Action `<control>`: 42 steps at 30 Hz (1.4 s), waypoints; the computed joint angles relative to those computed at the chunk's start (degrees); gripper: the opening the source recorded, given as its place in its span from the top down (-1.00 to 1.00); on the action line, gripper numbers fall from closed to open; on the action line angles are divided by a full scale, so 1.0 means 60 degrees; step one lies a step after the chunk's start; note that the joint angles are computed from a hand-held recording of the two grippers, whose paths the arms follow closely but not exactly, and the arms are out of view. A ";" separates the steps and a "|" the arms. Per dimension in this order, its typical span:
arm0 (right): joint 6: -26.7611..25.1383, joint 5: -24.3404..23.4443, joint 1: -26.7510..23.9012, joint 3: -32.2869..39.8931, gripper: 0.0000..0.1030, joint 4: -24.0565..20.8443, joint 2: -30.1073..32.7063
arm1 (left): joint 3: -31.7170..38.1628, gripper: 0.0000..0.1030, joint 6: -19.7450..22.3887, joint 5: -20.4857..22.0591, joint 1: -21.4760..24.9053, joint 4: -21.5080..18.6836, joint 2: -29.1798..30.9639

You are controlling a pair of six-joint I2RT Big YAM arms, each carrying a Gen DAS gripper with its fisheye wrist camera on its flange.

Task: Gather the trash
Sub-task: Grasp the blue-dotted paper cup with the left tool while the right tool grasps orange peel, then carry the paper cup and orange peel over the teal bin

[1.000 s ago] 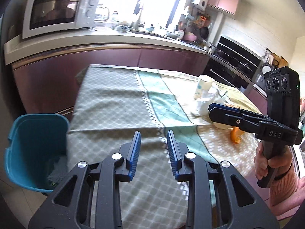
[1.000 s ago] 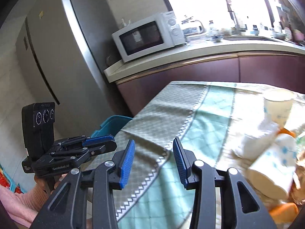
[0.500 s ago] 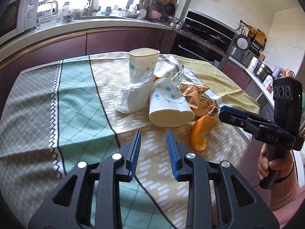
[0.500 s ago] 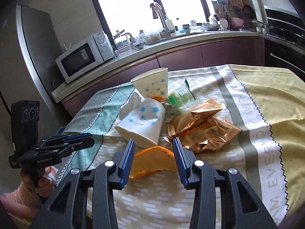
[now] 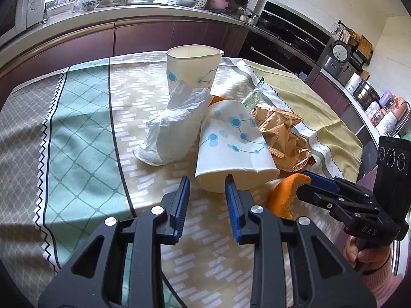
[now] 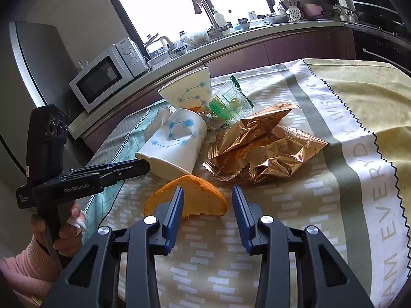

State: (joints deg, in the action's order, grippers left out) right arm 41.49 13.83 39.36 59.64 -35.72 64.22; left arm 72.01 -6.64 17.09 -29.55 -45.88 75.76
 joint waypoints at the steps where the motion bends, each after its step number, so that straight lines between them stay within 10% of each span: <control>1: -0.0003 -0.0064 -0.0019 -0.0009 0.40 0.0055 -0.0001 | 0.0058 0.57 -0.0055 0.0048 0.0001 -0.0001 0.0067; 12: 0.0239 -0.0322 -0.0076 -0.0298 0.84 0.0283 -0.0288 | -0.0004 0.91 -0.0164 0.0399 -0.0106 0.0069 -0.0023; 25: 0.0150 -0.0194 0.0195 -0.0215 0.87 0.0238 -0.0652 | -0.0536 0.92 0.0016 0.1101 0.0407 0.0183 -0.1268; 42: -0.0807 -0.1071 0.0718 0.1460 0.87 0.1153 0.0940 | -0.1451 0.92 0.0660 0.1926 0.3489 -0.0794 -0.3724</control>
